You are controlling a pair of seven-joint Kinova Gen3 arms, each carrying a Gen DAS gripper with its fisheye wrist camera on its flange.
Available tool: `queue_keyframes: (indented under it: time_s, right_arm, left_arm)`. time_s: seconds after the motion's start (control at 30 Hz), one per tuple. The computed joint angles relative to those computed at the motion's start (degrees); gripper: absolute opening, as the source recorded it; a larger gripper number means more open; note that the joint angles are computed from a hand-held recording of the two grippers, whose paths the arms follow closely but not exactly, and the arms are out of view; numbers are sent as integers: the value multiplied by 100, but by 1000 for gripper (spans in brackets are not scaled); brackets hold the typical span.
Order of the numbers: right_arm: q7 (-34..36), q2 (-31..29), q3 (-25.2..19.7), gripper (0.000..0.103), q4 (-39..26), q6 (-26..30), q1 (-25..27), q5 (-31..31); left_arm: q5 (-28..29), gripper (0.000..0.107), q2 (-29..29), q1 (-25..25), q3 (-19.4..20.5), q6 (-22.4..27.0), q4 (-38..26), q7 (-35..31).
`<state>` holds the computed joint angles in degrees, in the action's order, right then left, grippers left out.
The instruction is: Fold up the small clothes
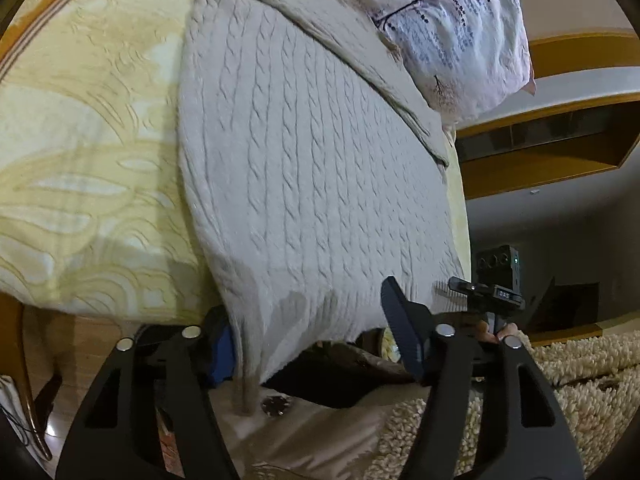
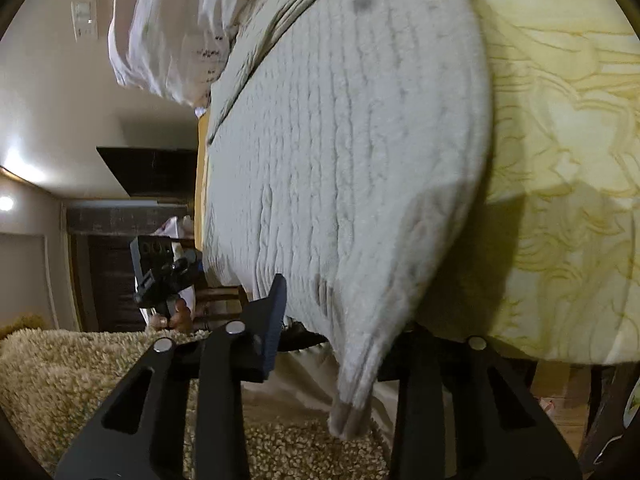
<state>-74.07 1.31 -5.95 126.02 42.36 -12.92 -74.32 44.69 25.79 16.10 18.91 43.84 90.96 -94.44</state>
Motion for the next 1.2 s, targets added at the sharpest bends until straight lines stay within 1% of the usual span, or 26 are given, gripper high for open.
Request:
queue_keyframes:
  time_s: [0.03, 0.1, 0.13, 0.2, 0.27, 0.33, 0.37, 0.47, 0.53, 0.63, 0.73, 0.77, 0.9, 1.0, 1.1, 1.2]
  right_arm:
    - [22, 18, -4, 29, -30, 22, -6, 9]
    - [-101, 79, -7, 25, -174, 46, -16, 163]
    - [-154, 97, -14, 24, -233, 75, -19, 254]
    - [-154, 107, -17, 16, -275, 101, -5, 378]
    - [-134, 134, -33, 10, -365, 73, -9, 477]
    - [-36, 101, -62, 8, -406, -26, -25, 474]
    - [73, 82, -66, 8, -401, -81, -26, 427]
    - [242, 20, -82, 7, -473, -302, -64, 433]
    - [278, -24, -86, 7, -562, -506, -98, 519]
    - [198, -72, -78, 7, -696, -832, -136, 750]
    - [100, -133, -85, 7, -797, -1237, -184, 992]
    - [145, -170, -44, 7, -788, -1286, -160, 1037]
    - [-216, -276, -52, 7, -887, -1773, -249, 1511]
    - [-561, -318, -68, 7, -962, -2206, -340, 1854]
    - [-719, -374, -9, 7, -970, -2432, -408, 2024]
    - [-1015, -334, 5, 6, -1044, -2639, -462, 2374]
  left_arm:
    - [-18, 60, 27, 14, -7, 33, -44, 30]
    - [-102, 51, 91, 45, -28, 187, -149, 117]
    - [-127, 48, 119, 46, -31, 250, -192, 142]
    - [-193, 39, 218, 71, -29, 438, -317, 207]
    - [-244, 36, 273, 97, -24, 533, -378, 208]
    - [-250, 32, 302, 84, -10, 620, -410, 173]
    - [-231, 28, 324, 55, 5, 670, -431, 126]
    - [-48, 22, 374, -79, 76, 743, -458, -123]
    - [54, 20, 367, -133, 93, 734, -491, -298]
    - [164, 17, 346, -166, 75, 591, -611, -488]
    - [375, 15, 297, -281, 105, 338, -659, -775]
    - [434, 14, 280, -320, 103, 250, -690, -849]
    - [682, 12, 259, -493, 116, -103, -811, -1118]
    - [651, 12, 365, -473, 90, -282, -1074, -1077]
    - [580, 11, 520, -446, 138, -420, -1348, -1030]
    - [558, 11, 673, -492, 227, -511, -1578, -1032]
